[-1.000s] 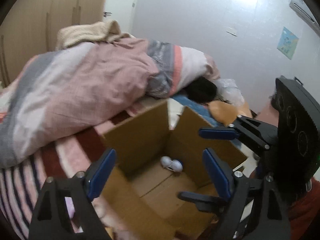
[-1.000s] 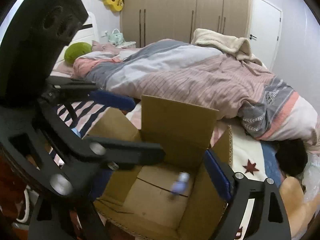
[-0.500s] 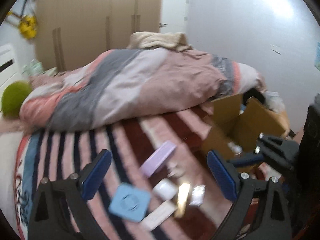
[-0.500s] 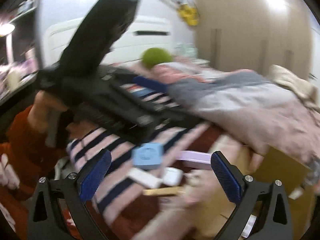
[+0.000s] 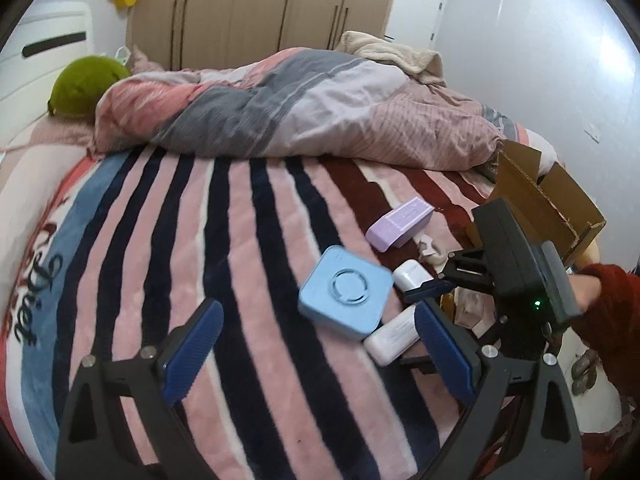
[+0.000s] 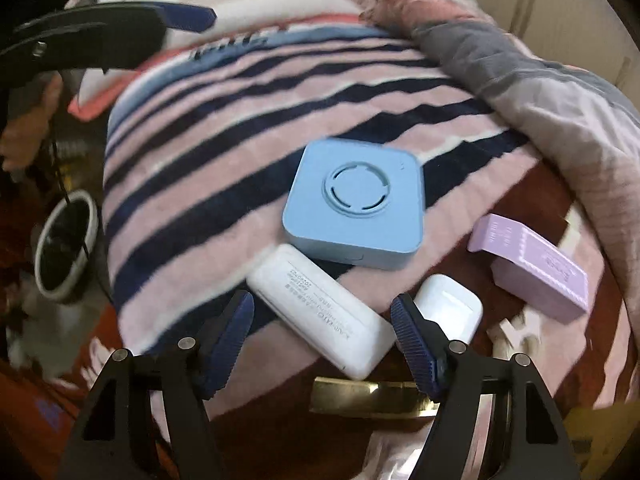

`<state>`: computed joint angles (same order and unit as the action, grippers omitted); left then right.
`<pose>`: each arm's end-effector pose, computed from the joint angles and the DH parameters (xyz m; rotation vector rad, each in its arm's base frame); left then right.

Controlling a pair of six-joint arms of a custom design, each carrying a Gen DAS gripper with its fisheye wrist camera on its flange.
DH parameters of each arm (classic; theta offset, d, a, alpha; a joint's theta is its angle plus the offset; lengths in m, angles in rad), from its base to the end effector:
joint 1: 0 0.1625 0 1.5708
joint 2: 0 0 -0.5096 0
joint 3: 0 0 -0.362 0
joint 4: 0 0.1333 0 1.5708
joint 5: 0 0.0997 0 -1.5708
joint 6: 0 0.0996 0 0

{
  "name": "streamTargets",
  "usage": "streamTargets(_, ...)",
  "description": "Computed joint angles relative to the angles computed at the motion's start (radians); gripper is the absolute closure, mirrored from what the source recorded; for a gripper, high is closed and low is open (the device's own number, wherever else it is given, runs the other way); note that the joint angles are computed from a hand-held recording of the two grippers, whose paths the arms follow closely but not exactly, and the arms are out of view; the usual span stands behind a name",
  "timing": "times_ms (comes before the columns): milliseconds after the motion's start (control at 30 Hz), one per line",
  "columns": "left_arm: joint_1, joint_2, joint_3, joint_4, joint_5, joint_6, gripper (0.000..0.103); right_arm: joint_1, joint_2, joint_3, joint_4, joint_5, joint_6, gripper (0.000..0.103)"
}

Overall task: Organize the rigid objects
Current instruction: 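Grasp the white rectangular case with the right gripper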

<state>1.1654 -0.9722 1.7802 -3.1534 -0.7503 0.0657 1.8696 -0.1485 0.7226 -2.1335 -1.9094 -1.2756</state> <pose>-0.0693 -0.6842 0.3430 0.1368 2.2788 -1.0690 0.3627 -0.8369 -0.0538 2.0123 -2.0011 -0.2419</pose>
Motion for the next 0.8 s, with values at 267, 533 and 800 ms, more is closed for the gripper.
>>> streamTargets(267, 0.015, -0.016, 0.03, -0.02, -0.014, -0.026, 0.007, 0.021, -0.007, 0.014, 0.047, -0.042, 0.007, 0.068)
streamTargets(533, 0.018, -0.026, 0.048, 0.012, -0.012, -0.062, 0.007, 0.027, -0.001, 0.041, 0.088, -0.045, 0.029, 0.069)
streamTargets(800, 0.007, -0.018, -0.005, 0.078, -0.14, -0.06, 0.015, 0.034, -0.11, 0.169, -0.03, 0.127, 0.05, 0.072)
